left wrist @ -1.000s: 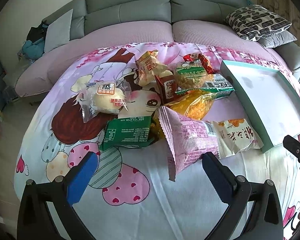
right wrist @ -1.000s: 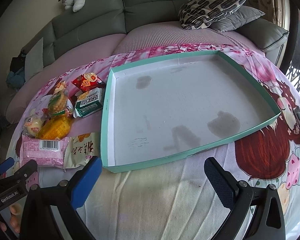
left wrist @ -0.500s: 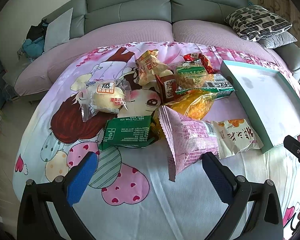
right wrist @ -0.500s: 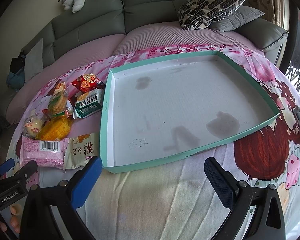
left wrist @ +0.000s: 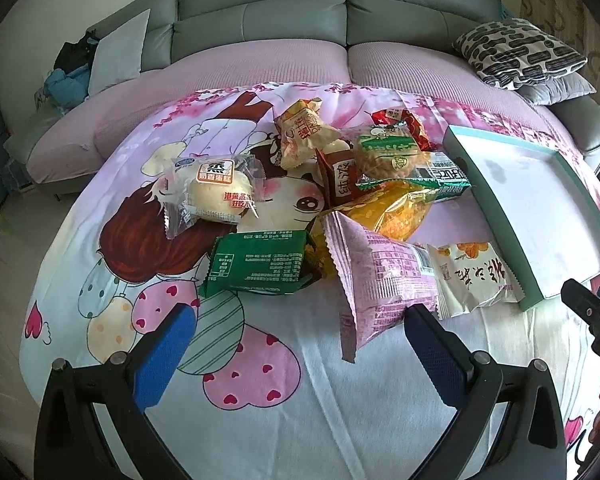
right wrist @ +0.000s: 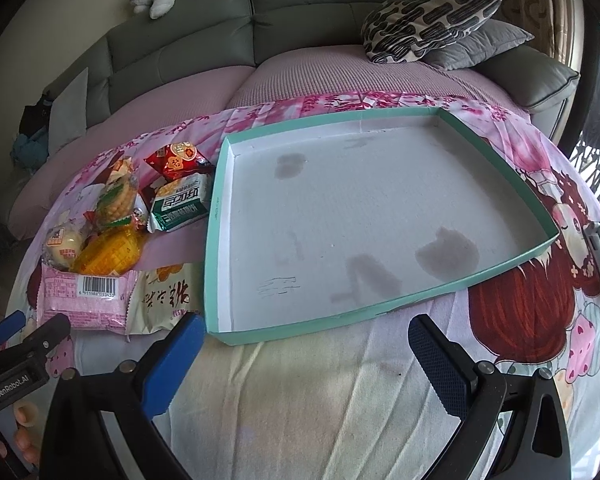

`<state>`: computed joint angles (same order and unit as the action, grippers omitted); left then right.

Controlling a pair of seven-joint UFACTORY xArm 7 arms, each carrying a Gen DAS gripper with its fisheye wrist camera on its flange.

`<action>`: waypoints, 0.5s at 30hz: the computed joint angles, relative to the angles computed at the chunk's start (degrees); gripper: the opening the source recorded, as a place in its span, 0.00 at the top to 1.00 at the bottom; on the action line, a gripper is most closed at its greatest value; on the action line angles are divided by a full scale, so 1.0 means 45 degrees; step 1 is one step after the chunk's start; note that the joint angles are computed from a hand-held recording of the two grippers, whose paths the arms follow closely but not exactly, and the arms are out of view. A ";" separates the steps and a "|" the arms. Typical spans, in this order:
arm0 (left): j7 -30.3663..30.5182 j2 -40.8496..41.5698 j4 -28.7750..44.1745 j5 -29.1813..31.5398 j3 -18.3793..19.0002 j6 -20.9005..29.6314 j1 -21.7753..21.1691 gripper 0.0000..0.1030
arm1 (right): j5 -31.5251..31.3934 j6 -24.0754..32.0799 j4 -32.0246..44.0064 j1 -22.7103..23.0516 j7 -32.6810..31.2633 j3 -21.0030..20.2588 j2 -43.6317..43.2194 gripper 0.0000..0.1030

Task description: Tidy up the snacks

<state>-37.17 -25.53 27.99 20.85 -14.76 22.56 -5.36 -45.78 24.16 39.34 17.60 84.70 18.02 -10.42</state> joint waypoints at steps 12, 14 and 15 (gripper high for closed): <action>0.0760 -0.0705 -0.0432 -0.0565 0.0390 -0.0184 -0.0009 0.00 | -0.0489 0.0450 0.0815 0.0450 -0.0133 0.0034 0.0471 0.00; 0.0832 -0.0811 -0.0515 -0.0530 0.0409 -0.0249 0.0193 0.00 | -0.0856 0.0230 0.1002 0.0507 0.0049 0.0026 0.0545 0.00; 0.0860 -0.0847 -0.0558 -0.0516 0.0430 -0.0292 0.0308 0.00 | -0.1168 0.0013 0.1165 0.0521 0.0197 0.0042 0.0648 0.00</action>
<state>-33.30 -29.34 25.48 18.53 -12.83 21.25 -3.97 -51.04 24.22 44.59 19.95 85.58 18.21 -7.50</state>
